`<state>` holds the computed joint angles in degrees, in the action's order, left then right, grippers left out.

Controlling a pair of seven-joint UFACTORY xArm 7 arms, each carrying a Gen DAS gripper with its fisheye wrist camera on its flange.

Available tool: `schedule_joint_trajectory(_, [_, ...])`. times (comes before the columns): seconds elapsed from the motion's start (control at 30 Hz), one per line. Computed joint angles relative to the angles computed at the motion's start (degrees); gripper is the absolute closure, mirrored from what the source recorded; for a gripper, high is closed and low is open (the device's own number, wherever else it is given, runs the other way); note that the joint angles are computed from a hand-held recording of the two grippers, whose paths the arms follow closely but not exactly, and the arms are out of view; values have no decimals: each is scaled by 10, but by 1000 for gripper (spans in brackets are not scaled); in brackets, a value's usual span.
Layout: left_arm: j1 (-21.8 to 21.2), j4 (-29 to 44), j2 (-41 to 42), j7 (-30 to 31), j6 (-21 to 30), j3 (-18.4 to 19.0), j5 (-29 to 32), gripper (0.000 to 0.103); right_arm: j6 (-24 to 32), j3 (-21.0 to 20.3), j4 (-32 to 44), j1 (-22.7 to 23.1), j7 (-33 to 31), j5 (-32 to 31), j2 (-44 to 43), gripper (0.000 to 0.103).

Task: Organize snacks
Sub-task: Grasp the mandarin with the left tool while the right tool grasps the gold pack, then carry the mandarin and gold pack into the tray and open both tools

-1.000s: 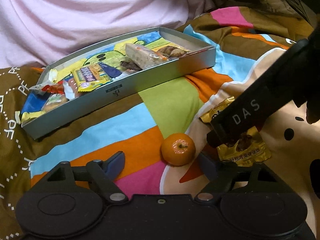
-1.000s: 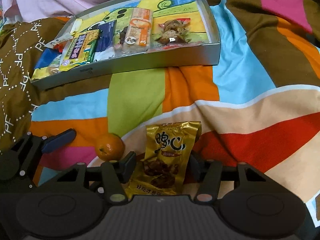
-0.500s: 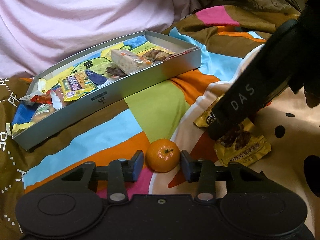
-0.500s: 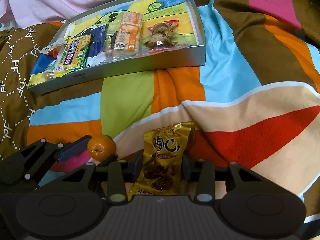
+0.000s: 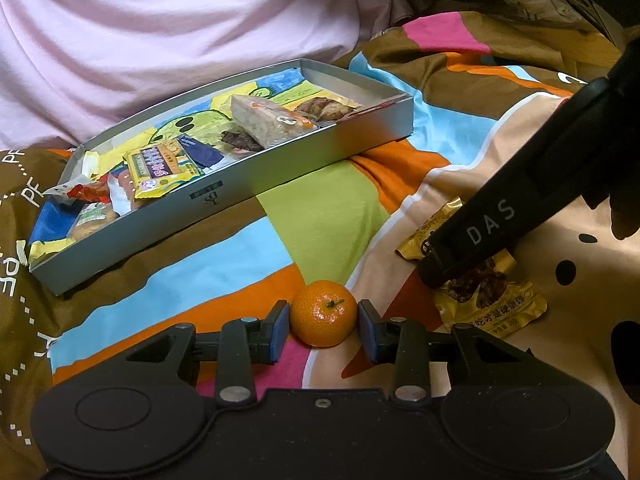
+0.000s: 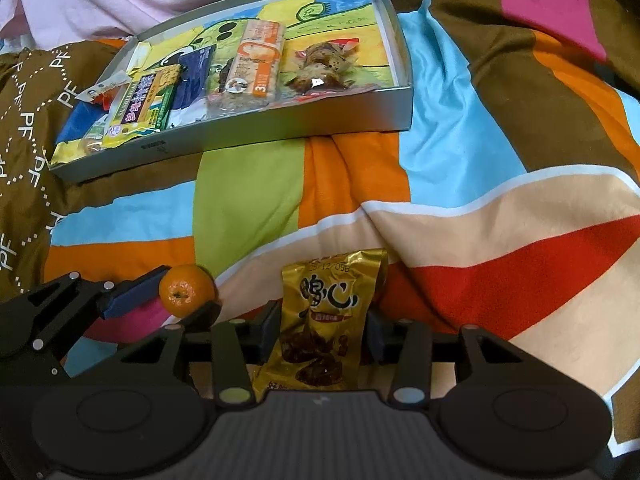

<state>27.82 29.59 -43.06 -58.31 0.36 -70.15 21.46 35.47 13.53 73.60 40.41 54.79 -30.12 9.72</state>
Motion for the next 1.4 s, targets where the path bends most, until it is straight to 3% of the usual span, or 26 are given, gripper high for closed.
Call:
schedule_joint_trajectory(0.43, [4, 6, -5, -11, 11, -8, -2, 65, 20, 1, 6, 10, 14, -25, 0, 57])
schedule_joint_trajectory(0.67, [-2, -3, -14, -51, -3, 9, -23, 65, -3, 3, -28, 5, 64, -56, -28, 59])
schedule_joint_trajectory(1.4, [-25, -7, -130, -140, 1, 67, -44, 65, 25, 38, -40, 5, 234, -339, -74, 59])
